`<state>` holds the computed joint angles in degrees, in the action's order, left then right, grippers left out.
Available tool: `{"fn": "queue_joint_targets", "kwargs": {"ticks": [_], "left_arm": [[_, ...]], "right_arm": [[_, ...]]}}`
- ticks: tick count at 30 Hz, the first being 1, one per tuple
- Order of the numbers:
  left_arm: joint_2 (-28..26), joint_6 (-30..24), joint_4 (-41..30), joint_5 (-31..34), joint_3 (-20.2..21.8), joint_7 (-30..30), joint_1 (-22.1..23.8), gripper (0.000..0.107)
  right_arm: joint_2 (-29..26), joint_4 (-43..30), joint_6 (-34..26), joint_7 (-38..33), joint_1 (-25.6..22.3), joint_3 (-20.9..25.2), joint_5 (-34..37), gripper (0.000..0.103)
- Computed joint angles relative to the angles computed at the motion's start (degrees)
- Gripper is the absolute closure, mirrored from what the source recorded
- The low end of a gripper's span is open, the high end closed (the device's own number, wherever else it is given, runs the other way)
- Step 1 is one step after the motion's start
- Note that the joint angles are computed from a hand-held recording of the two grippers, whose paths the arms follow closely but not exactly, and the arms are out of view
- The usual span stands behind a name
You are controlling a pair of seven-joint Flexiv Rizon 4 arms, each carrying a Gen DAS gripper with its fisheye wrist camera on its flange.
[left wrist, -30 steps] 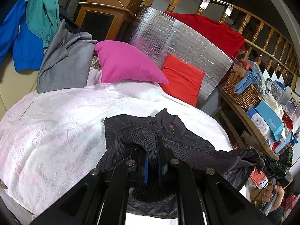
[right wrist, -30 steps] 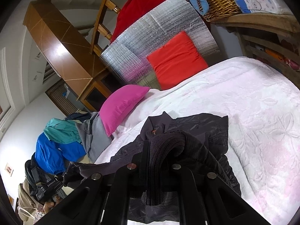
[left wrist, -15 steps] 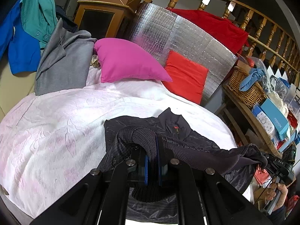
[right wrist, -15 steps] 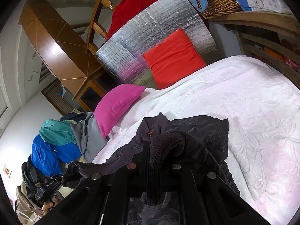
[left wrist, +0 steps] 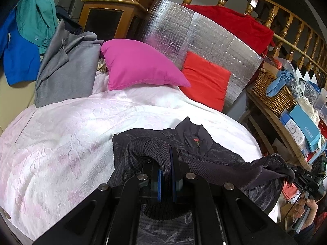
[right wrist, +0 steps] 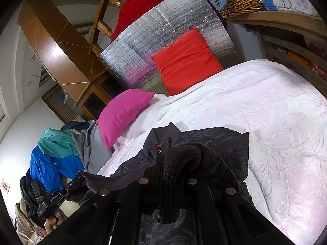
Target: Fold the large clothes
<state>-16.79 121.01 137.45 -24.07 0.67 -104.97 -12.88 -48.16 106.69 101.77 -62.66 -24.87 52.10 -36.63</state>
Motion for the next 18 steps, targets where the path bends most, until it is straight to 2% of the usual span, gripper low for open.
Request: {"fn": "queue_joint_targets", "kwargs": {"ticks": [8,18], "left_arm": [[-1.1,-1.4,-1.6,-1.6,0.6,1.4,-0.6,0.099],[-2.6,-3.5,-3.6,-1.3,0.8,1.9,0.1,0.099]], "right_arm": [[-0.7,-2.5,-2.4,-1.2,1.7,-0.4,1.9,0.095],[-1.4,-5.8,-5.6,-6.2,4.3,-0.4,8.4,0.095]]}}
